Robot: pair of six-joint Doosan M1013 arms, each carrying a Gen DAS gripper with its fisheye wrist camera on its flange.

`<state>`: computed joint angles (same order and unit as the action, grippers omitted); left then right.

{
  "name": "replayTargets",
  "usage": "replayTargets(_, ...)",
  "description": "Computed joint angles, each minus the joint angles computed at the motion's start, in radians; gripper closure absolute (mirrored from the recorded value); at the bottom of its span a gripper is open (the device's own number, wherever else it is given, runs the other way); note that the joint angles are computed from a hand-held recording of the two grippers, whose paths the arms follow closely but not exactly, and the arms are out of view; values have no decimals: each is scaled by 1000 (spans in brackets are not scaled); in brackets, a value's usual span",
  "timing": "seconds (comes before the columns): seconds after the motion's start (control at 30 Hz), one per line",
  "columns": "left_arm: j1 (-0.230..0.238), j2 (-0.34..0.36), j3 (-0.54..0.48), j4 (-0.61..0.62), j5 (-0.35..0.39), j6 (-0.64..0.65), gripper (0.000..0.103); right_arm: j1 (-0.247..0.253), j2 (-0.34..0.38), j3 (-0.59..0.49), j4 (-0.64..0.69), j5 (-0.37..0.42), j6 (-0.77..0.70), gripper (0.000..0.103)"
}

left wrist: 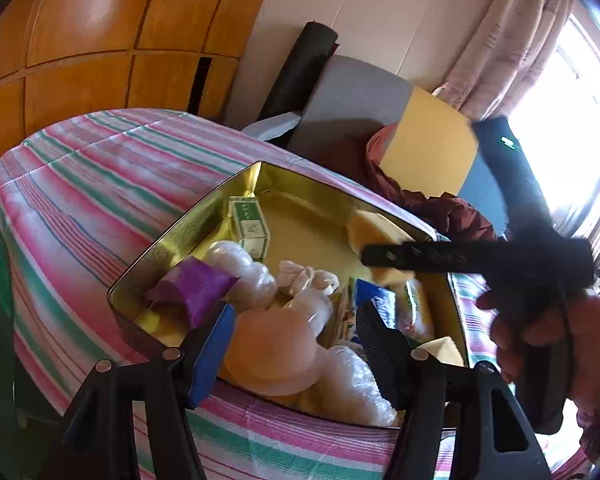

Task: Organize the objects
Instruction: 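Lower the yellow sponge into the gold tray and open the right tool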

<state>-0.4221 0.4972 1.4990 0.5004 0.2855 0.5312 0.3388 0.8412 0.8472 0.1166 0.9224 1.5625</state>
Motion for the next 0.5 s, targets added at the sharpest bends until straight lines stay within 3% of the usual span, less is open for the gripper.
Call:
replayTargets(0.1,2,0,2,-27,1,11,39,6,61,-101,5,66,16,46)
replayTargets(0.2,4,-2,7,-29,-1,7,39,11,102,-164,16,76,31,44)
replayTargets(0.37,4,-3,10,-29,-1,10,39,1,133,-202,106,91,69,34)
replayTargets(0.5,4,-3,13,-35,-6,13,39,-3,107,-156,130,64,75,27)
